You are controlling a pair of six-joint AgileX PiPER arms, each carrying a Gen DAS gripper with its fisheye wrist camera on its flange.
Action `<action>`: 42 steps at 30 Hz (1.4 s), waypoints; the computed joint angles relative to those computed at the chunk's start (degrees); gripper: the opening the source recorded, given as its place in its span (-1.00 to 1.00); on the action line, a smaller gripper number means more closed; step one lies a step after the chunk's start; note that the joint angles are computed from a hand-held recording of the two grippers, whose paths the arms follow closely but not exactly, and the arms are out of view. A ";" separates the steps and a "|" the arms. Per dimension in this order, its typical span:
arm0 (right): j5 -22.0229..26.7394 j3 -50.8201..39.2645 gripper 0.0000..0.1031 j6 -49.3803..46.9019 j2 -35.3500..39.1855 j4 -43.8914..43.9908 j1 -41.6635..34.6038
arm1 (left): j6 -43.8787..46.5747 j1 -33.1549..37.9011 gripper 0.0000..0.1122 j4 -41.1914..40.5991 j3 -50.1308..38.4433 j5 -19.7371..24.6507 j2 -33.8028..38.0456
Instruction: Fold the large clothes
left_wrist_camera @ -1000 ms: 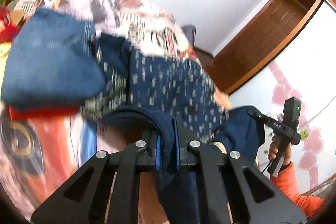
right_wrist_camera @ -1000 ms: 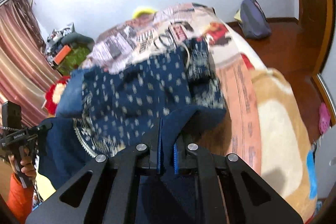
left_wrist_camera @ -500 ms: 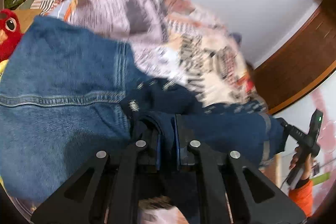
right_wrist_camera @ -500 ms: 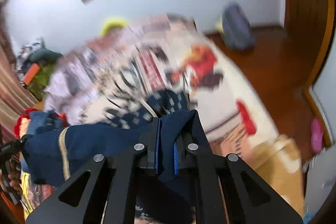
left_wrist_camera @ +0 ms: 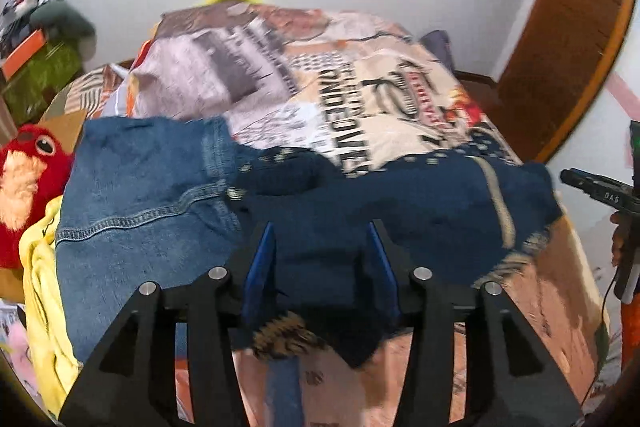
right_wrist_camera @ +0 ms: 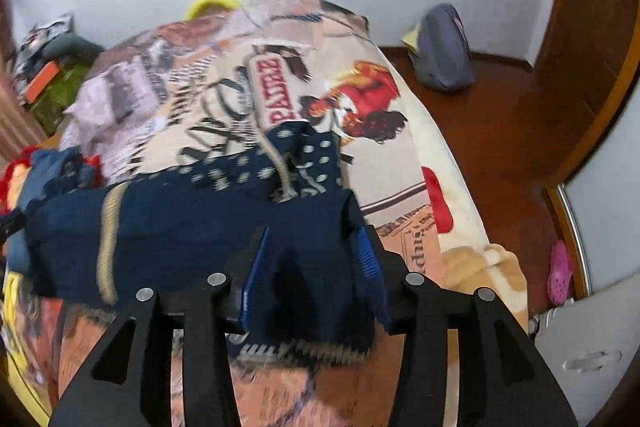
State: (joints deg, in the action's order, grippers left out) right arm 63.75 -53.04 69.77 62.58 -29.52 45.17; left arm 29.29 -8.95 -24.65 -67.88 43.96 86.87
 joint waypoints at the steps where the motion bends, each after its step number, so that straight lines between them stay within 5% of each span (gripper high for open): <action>1: 0.02 0.32 -0.13 1.22 -0.69 -0.46 2.19 | 0.70 -0.51 -0.15 -0.59 1.05 0.44 -1.56; 4: 0.87 0.93 -0.08 5.68 -1.17 -1.42 9.40 | 1.90 -2.12 -0.07 -2.66 3.91 1.61 -4.28; 8: -4.29 2.97 -0.08 6.40 1.38 0.72 11.74 | 2.93 -4.79 -0.05 -4.63 8.39 2.83 -5.02; 19: -17.43 1.85 -0.08 -5.92 12.40 11.44 0.92 | -0.99 -14.36 -0.05 -2.05 8.51 -3.15 5.46; 26: -17.39 -6.27 -0.08 -18.95 18.50 16.62 -7.25 | 3.86 -7.64 -0.10 -8.97 -9.30 14.23 16.58; 30: -16.80 -14.08 -0.08 -25.93 24.69 19.07 -13.33 | 1.89 -7.21 -0.10 -7.70 -18.85 20.44 20.81; 34: -14.36 -23.37 -0.08 -22.21 29.90 13.80 -16.12 | -4.28 -9.98 -0.10 2.19 -27.54 16.11 23.47; 36: -14.48 -24.56 -0.08 -15.06 29.16 7.07 -15.19 | -9.47 -12.16 -0.10 12.75 -31.56 10.72 25.98; 39: -15.75 -22.16 -0.08 -5.37 24.89 -1.13 -12.94 | -22.34 -13.63 -0.10 27.99 -37.03 8.20 30.20; 42: -18.07 -18.24 0.03 -6.24 20.43 0.87 -12.61 | -26.05 -11.42 -0.10 26.88 -35.96 6.08 29.80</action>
